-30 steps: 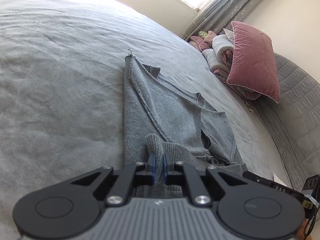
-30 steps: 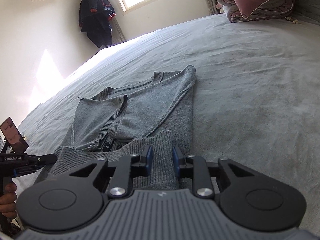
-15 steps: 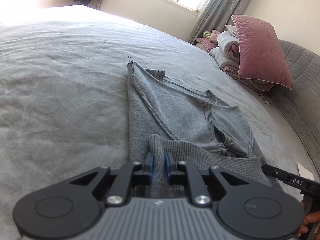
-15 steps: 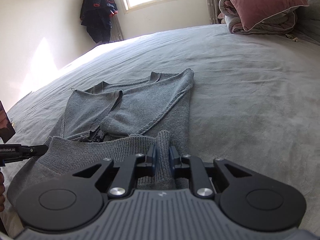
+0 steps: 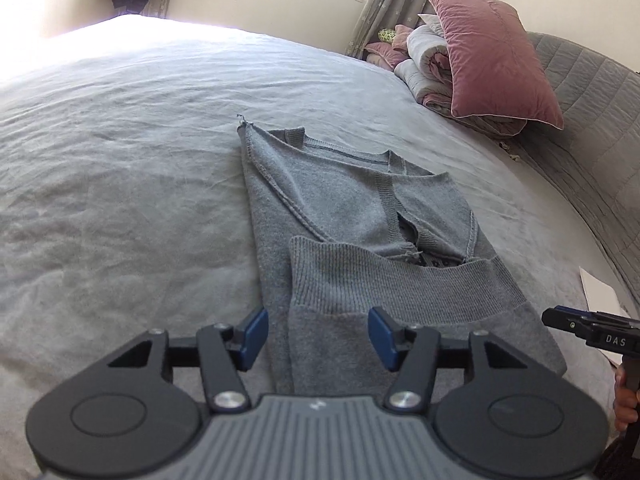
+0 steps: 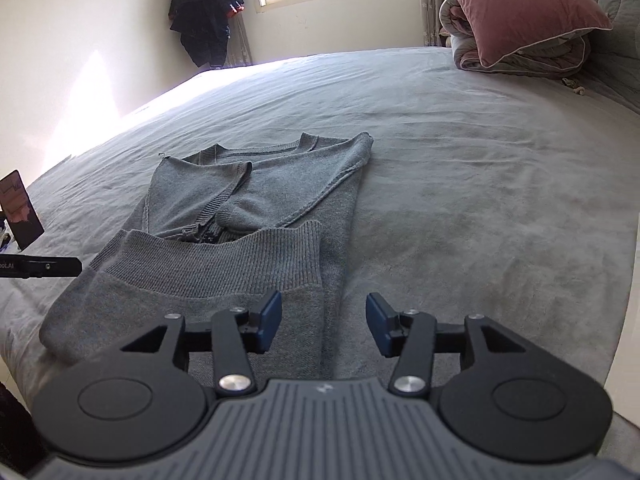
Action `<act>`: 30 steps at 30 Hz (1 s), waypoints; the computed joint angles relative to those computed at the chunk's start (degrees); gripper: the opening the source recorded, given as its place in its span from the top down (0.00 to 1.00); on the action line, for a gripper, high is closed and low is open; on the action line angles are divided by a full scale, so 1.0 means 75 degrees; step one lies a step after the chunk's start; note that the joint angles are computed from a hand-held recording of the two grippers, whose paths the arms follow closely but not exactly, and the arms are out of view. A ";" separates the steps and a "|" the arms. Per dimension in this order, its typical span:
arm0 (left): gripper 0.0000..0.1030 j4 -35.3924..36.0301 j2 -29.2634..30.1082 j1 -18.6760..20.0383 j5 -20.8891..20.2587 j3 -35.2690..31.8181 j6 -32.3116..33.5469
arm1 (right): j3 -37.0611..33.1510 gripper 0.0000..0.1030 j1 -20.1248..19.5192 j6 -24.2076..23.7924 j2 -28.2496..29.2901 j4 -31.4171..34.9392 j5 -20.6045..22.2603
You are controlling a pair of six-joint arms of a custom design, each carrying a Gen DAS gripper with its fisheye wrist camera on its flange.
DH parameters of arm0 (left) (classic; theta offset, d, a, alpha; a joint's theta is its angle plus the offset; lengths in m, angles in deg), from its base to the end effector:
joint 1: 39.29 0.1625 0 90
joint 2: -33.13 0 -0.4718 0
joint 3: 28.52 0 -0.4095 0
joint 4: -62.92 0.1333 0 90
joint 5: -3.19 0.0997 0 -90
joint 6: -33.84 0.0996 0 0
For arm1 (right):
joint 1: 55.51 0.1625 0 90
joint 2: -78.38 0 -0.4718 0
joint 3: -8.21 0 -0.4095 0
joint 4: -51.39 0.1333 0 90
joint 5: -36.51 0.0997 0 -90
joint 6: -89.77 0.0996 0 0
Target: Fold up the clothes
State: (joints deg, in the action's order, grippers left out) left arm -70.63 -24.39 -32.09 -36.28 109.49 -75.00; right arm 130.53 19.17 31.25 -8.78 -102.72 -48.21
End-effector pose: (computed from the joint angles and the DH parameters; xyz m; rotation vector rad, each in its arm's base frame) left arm -0.3335 -0.2540 0.0461 -0.1680 2.3657 -1.1793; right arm 0.0070 -0.5135 0.3594 1.0752 -2.6240 0.6638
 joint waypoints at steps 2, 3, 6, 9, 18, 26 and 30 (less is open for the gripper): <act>0.45 -0.0714 -0.0165 -0.0050 -0.0354 0.0276 0.0026 | -0.0297 0.48 -0.0093 0.0545 -0.0079 0.0881 -0.0083; 0.45 -0.0929 -0.0263 -0.0121 -0.0485 0.0416 -0.0095 | -0.0443 0.48 -0.0165 0.0849 -0.0111 0.1320 -0.0077; 0.45 -0.1511 -0.0464 -0.0396 -0.0762 0.0807 -0.0523 | -0.0785 0.48 -0.0391 0.1653 -0.0164 0.2316 0.0000; 0.45 -0.2720 -0.0543 -0.0643 -0.0903 0.1343 -0.0741 | -0.1070 0.48 -0.0573 0.2218 -0.0172 0.3106 0.0169; 0.47 -0.4935 0.0001 -0.0772 -0.1077 0.2037 -0.1196 | -0.1418 0.48 -0.0753 0.2679 -0.0119 0.4293 0.0414; 0.47 -0.7887 0.1083 -0.0230 -0.1134 0.2317 0.0176 | -0.1640 0.53 -0.0811 0.2672 0.0134 0.4764 0.0558; 0.49 -0.8974 0.1483 -0.0067 -0.1186 0.2422 0.0761 | -0.1830 0.61 -0.0881 0.2879 0.0312 0.5080 0.0731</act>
State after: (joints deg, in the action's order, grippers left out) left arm -137.93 -13.27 -32.59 -45.17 127.65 -69.29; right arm 116.81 12.56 52.84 -6.43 -64.62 -42.73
